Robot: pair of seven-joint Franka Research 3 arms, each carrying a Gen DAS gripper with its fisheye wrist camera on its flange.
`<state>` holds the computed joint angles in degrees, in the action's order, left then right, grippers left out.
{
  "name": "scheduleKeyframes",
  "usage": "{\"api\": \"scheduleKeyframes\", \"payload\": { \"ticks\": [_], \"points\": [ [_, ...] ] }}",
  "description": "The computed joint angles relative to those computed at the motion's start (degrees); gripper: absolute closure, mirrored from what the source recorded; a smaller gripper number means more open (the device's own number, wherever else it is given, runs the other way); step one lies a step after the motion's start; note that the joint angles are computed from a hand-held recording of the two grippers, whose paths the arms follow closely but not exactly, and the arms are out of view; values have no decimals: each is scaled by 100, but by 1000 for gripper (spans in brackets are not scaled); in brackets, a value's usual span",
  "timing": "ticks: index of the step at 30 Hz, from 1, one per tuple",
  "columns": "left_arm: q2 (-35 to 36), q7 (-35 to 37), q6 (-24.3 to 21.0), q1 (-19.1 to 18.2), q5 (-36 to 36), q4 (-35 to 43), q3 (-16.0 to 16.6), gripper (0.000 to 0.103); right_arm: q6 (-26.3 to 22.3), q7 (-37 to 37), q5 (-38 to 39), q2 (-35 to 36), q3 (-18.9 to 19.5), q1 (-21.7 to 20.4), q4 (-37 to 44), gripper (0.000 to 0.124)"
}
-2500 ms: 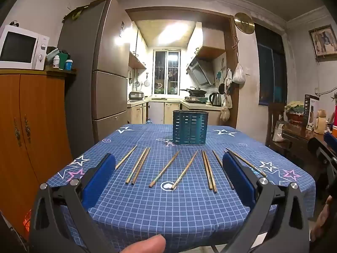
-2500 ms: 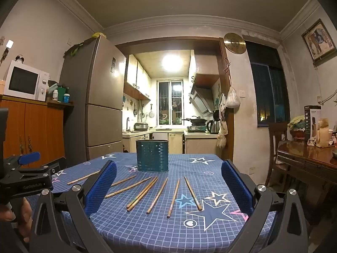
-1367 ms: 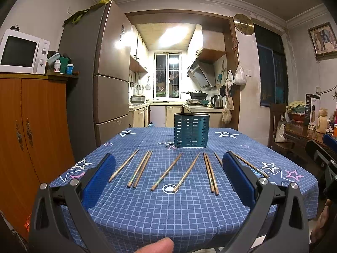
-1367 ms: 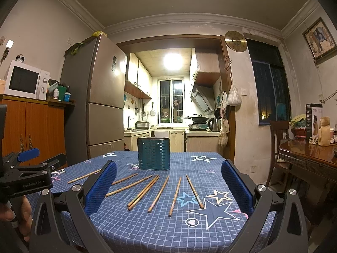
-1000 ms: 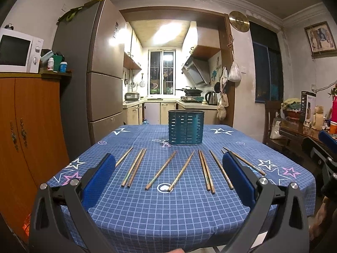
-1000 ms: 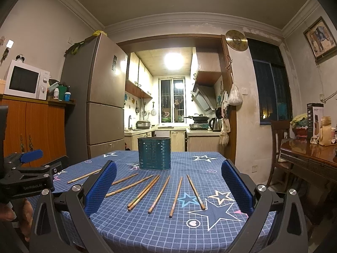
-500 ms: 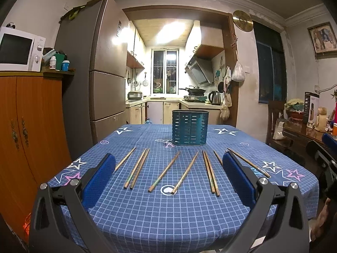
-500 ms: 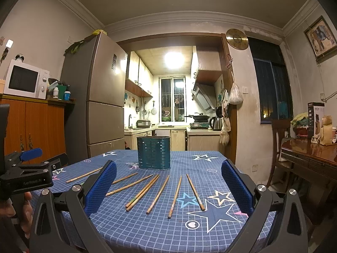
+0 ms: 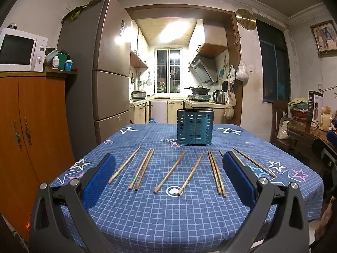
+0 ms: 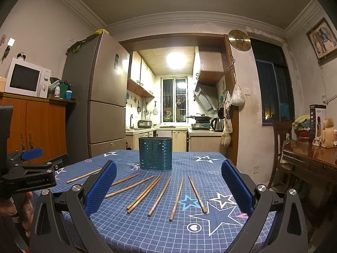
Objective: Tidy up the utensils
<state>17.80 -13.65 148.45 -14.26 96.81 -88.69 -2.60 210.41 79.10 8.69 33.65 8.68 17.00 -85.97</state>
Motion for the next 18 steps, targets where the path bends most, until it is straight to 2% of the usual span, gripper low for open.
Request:
{"api": "scheduleKeyframes", "payload": {
  "ticks": [10,18],
  "points": [
    [-2,26,45,34,-30,0,13,5,-46,104,-121,20,52,-45,35,24],
    [-22,259,292,214,-130,6,114,5,-391,56,-241,33,13,-134,93,24]
  ]
}}
